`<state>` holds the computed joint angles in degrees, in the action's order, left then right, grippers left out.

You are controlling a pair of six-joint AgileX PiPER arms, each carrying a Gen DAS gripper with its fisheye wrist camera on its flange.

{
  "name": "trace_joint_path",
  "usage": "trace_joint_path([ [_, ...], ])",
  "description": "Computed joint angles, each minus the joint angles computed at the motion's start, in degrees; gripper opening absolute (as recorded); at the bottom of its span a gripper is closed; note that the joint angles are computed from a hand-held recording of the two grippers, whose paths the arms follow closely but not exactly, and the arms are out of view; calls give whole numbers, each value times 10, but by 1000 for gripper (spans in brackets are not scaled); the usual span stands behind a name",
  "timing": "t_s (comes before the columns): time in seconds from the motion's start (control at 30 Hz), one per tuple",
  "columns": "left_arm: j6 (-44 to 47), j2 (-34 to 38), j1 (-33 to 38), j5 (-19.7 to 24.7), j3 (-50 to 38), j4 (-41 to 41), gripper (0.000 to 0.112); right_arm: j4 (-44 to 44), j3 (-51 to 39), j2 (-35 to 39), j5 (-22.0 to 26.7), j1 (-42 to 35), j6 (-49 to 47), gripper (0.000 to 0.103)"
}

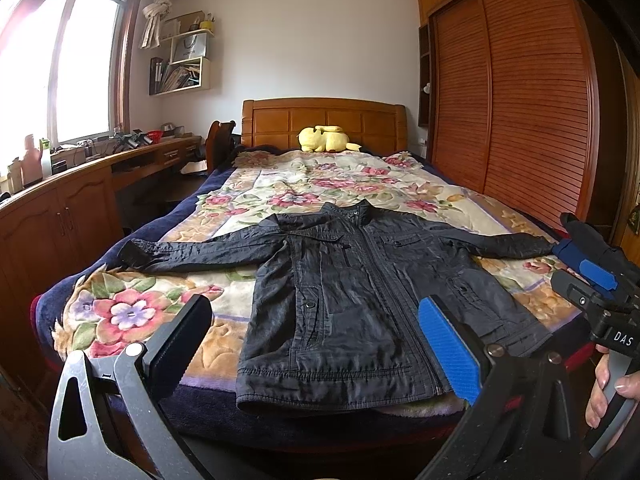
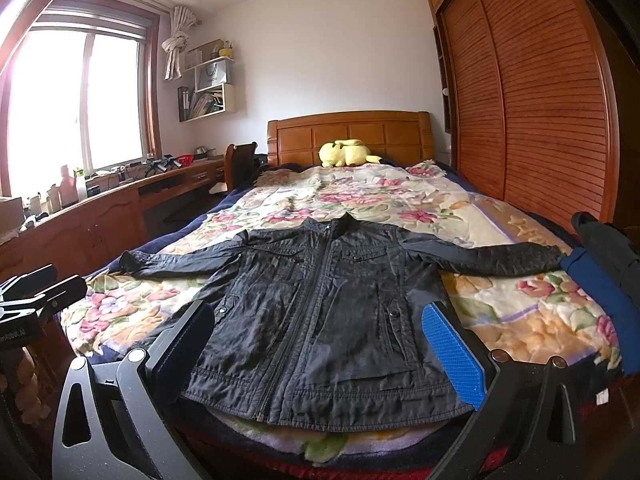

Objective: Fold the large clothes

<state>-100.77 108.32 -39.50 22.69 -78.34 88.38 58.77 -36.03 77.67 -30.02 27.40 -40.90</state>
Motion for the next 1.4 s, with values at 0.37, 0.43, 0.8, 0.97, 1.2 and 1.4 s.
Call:
trace_joint_path([
  [0.37, -16, 0, 0, 0, 4, 17, 103, -1, 1, -2, 2, -1, 1, 103],
  [0.43, -15, 0, 0, -1, 5, 16, 103, 2, 0, -3, 1, 0, -1, 103],
  [0.8, -16, 0, 1, -2, 5, 16, 103, 3, 0, -2, 1, 0, 0, 103],
  [0.97, 4, 8, 14, -14, 2, -6, 103, -7, 0, 3, 7, -4, 8, 103],
  [1.2, 15, 31, 53, -33, 1, -28, 103, -48, -19, 29, 41, -28, 32, 103],
  [1.4, 97, 71, 90, -38, -34, -110, 103, -92, -57, 80, 81, -56, 64, 103],
])
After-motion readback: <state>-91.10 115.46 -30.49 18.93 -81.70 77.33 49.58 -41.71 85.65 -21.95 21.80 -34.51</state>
